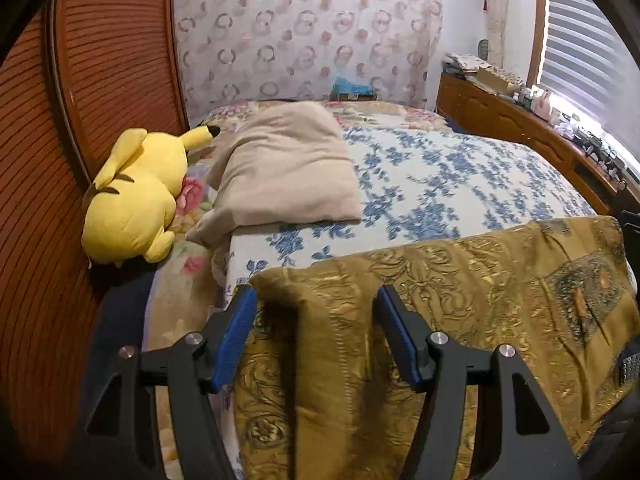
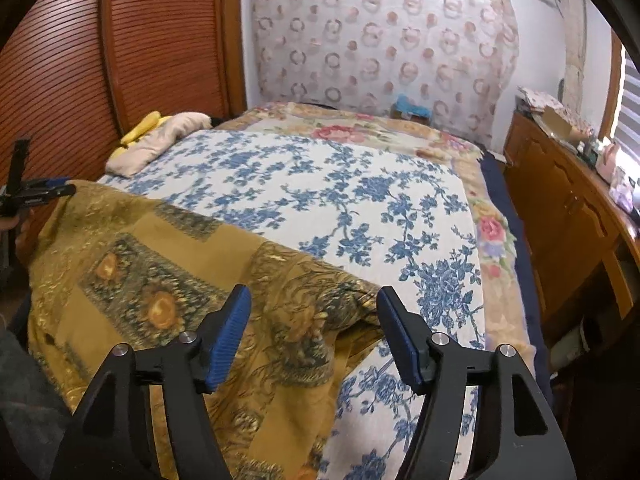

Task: Fold small clothes

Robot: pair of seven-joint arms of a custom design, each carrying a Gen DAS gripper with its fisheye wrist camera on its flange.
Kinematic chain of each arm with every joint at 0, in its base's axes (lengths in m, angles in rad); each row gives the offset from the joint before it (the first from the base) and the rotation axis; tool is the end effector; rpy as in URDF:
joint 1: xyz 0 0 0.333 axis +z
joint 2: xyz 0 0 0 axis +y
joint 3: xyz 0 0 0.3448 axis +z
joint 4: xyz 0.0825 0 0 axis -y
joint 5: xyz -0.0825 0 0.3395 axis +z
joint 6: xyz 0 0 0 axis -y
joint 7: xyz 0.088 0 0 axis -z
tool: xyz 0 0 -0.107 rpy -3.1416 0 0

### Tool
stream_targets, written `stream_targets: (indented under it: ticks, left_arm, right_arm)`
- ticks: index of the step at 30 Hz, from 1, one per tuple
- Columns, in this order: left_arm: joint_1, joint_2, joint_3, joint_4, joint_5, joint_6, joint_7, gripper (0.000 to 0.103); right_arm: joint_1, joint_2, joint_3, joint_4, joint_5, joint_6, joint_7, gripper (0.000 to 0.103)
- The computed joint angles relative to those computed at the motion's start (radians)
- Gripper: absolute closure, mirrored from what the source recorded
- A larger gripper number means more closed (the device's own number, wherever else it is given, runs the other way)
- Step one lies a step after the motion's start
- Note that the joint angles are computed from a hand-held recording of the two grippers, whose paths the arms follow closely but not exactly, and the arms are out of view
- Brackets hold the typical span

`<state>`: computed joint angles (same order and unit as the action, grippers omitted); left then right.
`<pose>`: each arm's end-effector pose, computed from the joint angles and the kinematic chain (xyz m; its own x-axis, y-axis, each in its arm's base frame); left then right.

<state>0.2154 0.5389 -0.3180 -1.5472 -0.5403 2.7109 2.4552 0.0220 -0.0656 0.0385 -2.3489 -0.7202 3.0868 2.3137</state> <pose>0.7136 -0.0033 0.4627 -0.4691 -0.8814 0.0554 -0.6385 0.2952 -0.7107 0.4912 0.0843 0.4964 0.0180 -0.9998 0.0101 -0.6836 -0.0197 -0.7296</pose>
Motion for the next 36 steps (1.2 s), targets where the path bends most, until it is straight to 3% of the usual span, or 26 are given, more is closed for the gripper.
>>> stream_targets:
  ticks: [10,17,25,29,33,36]
  left_arm:
    - [-0.048,0.063,0.057,0.06,0.107,-0.056,-0.103,0.04]
    - [-0.022,0.071,0.023,0.058,0.113,-0.04,-0.088,0.04]
    - [-0.023,0.071,0.024,0.058,0.122,-0.041,-0.093,0.036]
    - [-0.031,0.091,0.034,0.105,0.143,-0.083,-0.11,0.035]
    - [-0.054,0.126,0.06,0.201,0.193,-0.174,-0.144,0.035]
    - [-0.053,0.126,0.057,0.206,0.197,-0.138,-0.133,0.035]
  right_arm:
    - [0.044,0.11,-0.081,0.071,-0.012,-0.04,0.074,0.034]
    - [0.074,0.148,-0.109,0.076,0.093,-0.041,-0.005,0.029]
    - [0.114,0.156,-0.15,0.079,0.047,-0.031,0.022,0.028]
    - [0.113,0.157,-0.147,0.07,0.074,-0.009,-0.013,0.036]
    - [0.126,0.16,-0.158,0.072,0.057,-0.004,-0.01,0.039]
    - [0.124,0.161,-0.156,0.066,0.087,0.008,-0.034,0.039]
